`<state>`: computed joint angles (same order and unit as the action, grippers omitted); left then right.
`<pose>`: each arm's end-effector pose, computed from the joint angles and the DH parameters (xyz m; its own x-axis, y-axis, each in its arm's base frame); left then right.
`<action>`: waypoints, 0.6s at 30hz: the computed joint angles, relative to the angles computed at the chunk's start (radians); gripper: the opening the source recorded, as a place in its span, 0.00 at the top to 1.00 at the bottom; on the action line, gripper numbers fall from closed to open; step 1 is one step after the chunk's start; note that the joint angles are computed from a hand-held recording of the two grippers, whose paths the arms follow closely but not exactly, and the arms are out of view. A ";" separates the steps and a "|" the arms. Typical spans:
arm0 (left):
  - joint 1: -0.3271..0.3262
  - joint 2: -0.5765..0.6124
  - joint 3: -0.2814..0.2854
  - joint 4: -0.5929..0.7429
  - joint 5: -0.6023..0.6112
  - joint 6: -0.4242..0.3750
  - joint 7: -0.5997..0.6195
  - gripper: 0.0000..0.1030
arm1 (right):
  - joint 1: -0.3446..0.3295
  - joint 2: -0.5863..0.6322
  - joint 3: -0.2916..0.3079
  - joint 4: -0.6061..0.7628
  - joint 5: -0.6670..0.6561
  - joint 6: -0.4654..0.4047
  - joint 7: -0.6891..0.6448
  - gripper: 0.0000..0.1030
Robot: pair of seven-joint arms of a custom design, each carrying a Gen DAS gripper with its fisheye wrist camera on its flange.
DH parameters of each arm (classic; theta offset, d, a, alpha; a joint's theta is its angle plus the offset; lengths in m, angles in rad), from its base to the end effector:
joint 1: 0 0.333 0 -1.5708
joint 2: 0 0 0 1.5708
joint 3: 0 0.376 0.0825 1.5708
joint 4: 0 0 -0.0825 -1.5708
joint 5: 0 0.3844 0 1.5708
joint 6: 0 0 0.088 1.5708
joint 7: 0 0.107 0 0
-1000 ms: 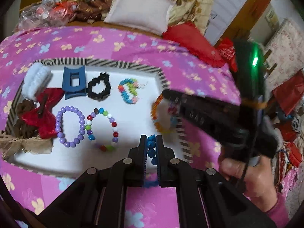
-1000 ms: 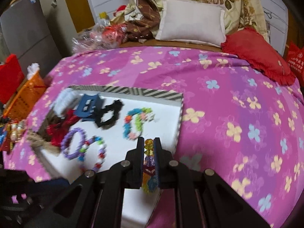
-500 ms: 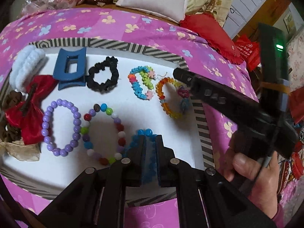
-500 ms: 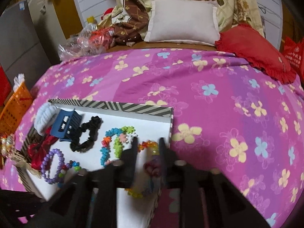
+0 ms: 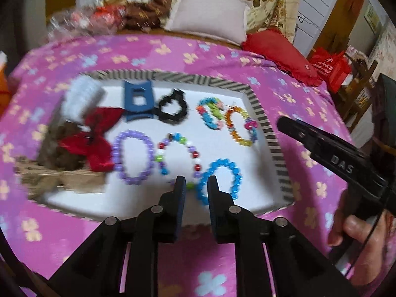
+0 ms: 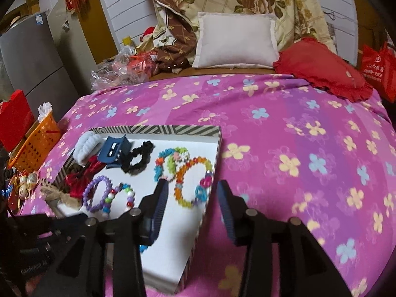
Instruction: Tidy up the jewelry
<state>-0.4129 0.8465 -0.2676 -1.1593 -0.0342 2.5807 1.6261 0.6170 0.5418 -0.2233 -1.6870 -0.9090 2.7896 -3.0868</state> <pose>0.7139 -0.4625 0.4050 -0.5737 -0.7947 0.1983 -0.7348 0.3924 -0.5533 0.6559 0.3436 0.3887 -0.2878 -0.9357 -0.2041 -0.6405 0.3465 -0.6854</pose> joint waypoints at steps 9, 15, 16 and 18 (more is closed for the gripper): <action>-0.039 -0.153 0.126 -0.266 0.137 0.216 -0.131 0.80 | 0.053 -0.028 0.033 -0.030 -0.032 -0.096 0.079 0.49; -0.045 -0.233 0.184 -0.412 0.223 0.320 -0.236 0.80 | 0.081 -0.049 0.086 -0.042 -0.048 -0.196 0.131 0.40; -0.043 -0.244 0.189 -0.432 0.234 0.334 -0.248 0.80 | 0.082 -0.053 0.097 -0.044 -0.046 -0.211 0.131 0.39; -0.034 -0.267 0.194 -0.473 0.250 0.360 -0.267 0.80 | 0.083 -0.061 0.117 -0.046 -0.040 -0.236 0.131 0.38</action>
